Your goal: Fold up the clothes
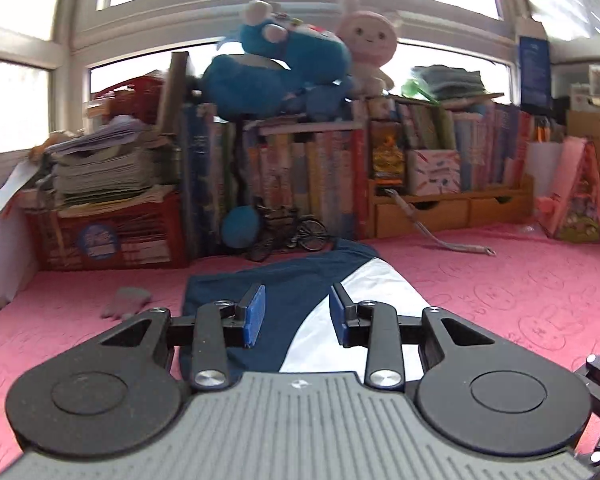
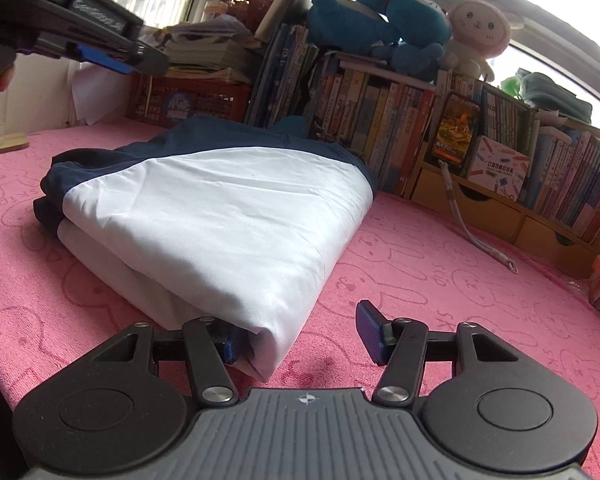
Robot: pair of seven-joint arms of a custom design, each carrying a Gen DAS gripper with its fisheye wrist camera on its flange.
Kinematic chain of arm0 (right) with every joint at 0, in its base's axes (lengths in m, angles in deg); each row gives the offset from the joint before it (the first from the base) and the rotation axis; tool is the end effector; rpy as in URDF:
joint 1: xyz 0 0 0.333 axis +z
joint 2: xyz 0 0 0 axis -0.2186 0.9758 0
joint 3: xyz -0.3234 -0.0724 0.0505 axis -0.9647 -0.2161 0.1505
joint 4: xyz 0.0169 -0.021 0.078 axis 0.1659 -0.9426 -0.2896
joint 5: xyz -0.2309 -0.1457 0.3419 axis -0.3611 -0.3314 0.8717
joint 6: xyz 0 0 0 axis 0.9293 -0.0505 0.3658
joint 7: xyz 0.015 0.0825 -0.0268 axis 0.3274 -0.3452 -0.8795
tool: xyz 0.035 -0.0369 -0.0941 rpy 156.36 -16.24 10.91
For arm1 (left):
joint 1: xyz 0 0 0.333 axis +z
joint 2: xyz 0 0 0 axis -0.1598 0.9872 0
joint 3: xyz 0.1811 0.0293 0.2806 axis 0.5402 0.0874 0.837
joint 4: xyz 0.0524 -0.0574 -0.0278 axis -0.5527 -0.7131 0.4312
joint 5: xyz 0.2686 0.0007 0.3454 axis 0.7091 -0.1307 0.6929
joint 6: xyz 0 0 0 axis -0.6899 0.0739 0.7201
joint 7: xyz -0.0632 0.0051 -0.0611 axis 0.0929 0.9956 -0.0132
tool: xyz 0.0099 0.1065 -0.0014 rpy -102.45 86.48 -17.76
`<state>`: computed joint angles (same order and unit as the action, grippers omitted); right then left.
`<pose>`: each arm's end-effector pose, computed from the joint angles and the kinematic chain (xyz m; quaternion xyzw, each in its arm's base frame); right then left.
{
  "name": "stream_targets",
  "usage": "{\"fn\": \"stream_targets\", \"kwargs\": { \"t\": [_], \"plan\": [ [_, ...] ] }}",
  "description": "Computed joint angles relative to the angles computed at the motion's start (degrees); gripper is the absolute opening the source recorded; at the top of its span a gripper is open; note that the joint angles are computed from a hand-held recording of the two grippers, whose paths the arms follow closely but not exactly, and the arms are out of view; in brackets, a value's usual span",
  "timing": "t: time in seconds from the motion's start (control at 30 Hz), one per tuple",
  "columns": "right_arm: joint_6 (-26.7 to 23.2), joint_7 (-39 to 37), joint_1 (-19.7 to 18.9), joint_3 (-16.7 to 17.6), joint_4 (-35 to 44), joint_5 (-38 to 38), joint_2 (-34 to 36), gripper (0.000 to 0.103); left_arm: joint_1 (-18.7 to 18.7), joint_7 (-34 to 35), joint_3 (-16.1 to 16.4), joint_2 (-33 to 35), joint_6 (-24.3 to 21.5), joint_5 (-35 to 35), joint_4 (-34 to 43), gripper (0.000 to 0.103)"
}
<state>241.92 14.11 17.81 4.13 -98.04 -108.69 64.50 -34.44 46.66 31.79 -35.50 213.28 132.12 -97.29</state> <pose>0.4231 0.1834 0.4414 -0.7829 0.3326 -0.3163 0.4200 0.4552 -0.4219 0.5227 -0.5745 0.5789 -0.3184 0.4831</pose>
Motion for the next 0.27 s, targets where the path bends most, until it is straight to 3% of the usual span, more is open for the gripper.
{"fn": "stream_targets", "kwargs": {
  "t": [0.13, 0.27],
  "plan": [
    [-0.31, 1.40, 1.07, -1.55, 0.25, -1.44, 0.01, 0.056, 1.22, 13.73, 2.37, 4.85, -2.47, -7.15, 3.59, 0.034],
    [-0.66, 3.53, 2.42, -3.56, 0.54, -3.47, 0.02, 0.056, 1.12, 13.39, 2.78, 2.78, -11.46, -10.97, -1.16, 0.034]
  ]
}}
